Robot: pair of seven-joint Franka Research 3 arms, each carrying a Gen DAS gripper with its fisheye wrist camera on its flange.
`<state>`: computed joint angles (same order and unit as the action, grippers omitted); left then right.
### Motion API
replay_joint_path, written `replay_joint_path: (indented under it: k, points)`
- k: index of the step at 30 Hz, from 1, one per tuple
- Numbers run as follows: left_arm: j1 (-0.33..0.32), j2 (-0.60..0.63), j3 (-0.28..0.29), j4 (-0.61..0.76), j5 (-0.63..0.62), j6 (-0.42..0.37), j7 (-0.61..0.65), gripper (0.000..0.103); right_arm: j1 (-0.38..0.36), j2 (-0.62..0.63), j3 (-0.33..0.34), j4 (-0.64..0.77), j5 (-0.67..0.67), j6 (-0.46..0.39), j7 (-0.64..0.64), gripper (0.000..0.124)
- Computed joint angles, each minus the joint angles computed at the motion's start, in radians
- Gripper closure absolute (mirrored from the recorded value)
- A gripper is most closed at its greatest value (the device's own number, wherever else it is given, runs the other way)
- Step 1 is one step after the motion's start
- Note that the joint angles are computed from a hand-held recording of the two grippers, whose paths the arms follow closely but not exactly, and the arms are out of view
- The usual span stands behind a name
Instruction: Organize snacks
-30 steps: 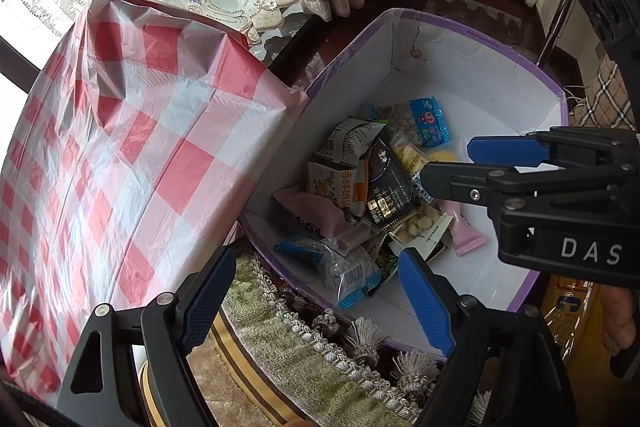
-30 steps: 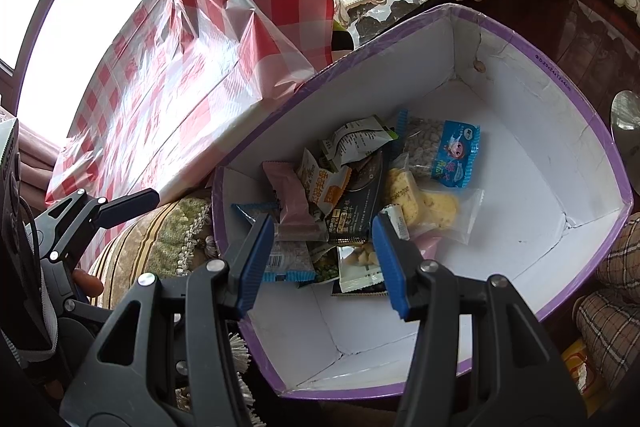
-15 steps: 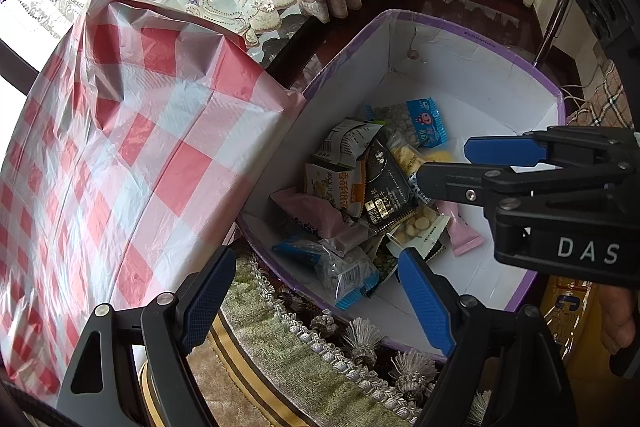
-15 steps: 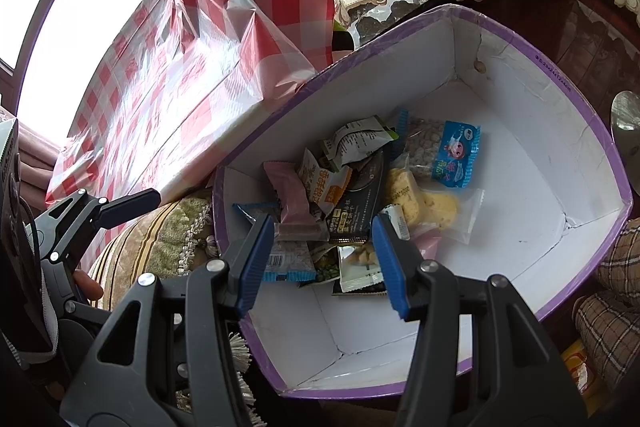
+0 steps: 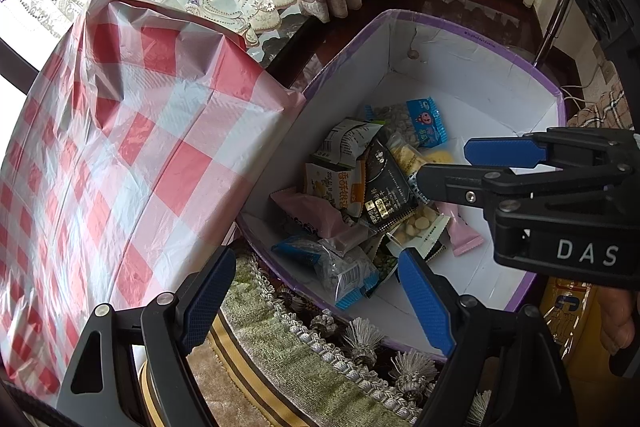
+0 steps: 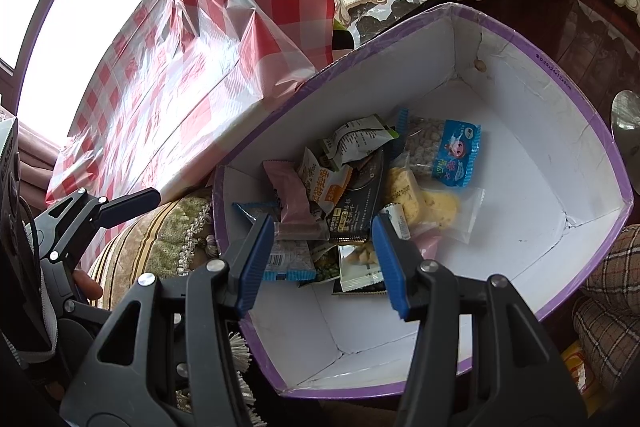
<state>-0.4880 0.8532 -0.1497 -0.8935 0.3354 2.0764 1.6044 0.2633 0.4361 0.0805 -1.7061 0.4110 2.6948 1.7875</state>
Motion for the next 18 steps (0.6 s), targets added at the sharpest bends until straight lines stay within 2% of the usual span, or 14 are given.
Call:
replay_joint_path:
  k: [12,16,18]
  points:
    - [0.0,0.0,-0.002,0.0,-0.004,0.004,0.005,0.019,0.006,0.001,-0.005,0.002,-0.007,-0.002,0.011,0.069]
    - [0.038,-0.056,-0.039,-0.107,-0.037,0.11,0.036,0.019,0.019,0.005,-0.018,0.013,-0.032,-0.015,0.044,0.069]
    - [0.048,-0.054,-0.052,-0.106,-0.059,0.121,0.057,0.017,0.034,0.005,-0.036,0.02,-0.063,-0.032,0.082,0.069]
